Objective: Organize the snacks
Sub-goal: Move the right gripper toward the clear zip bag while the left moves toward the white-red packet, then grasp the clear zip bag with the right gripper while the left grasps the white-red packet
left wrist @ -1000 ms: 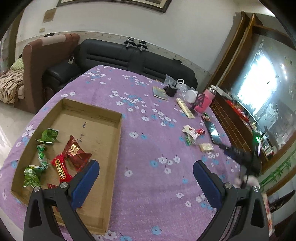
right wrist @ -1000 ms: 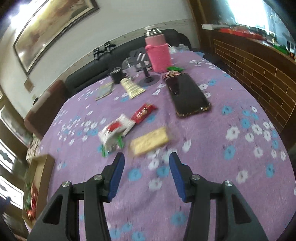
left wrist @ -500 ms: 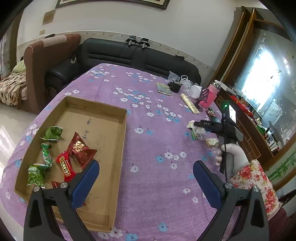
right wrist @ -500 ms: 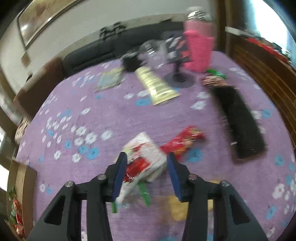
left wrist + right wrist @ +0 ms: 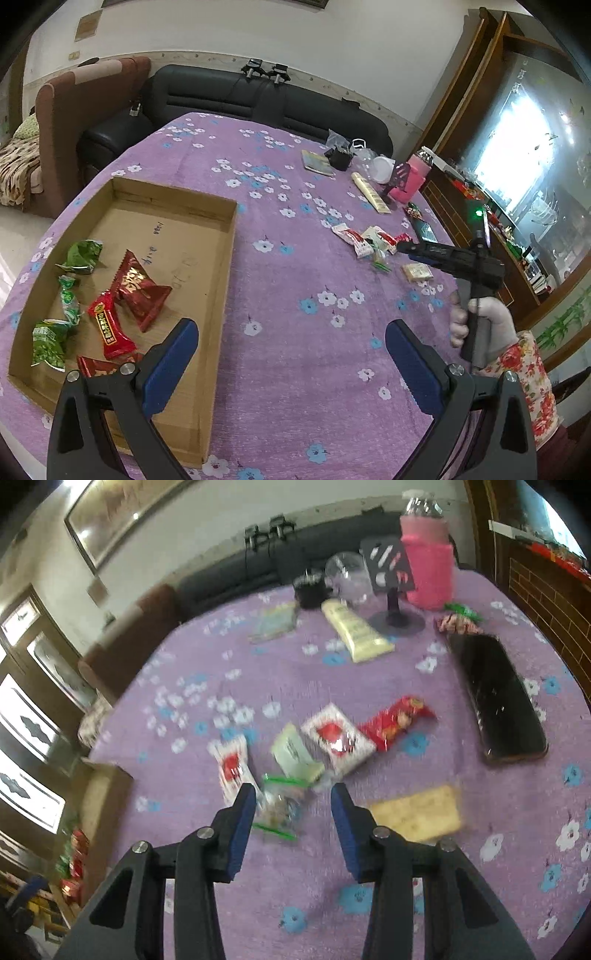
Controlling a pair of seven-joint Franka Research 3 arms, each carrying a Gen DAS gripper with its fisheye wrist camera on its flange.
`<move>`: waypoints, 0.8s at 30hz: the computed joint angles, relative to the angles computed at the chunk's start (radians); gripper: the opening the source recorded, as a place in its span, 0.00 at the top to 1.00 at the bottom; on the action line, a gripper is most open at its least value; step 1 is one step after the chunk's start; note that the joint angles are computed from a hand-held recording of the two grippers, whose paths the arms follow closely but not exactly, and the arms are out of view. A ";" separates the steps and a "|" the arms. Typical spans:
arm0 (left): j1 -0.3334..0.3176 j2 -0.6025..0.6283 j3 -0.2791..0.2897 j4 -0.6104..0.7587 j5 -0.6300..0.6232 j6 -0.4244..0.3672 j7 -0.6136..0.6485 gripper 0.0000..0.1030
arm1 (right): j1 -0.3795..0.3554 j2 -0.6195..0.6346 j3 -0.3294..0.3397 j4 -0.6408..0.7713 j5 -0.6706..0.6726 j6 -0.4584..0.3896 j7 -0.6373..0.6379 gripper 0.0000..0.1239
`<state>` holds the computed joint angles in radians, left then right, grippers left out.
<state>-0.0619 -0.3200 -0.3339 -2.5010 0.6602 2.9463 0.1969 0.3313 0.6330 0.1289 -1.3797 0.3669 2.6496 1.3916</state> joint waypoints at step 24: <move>-0.132 0.650 0.101 0.698 -0.477 -0.174 0.583 0.47 | -0.159 -0.078 0.215 -0.268 0.243 0.331 -0.099 0.77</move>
<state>-0.1935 0.3302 -0.2326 -1.8026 0.1828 2.7723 0.7799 0.1719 0.5548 0.3443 -1.6476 0.6095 2.9807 1.2923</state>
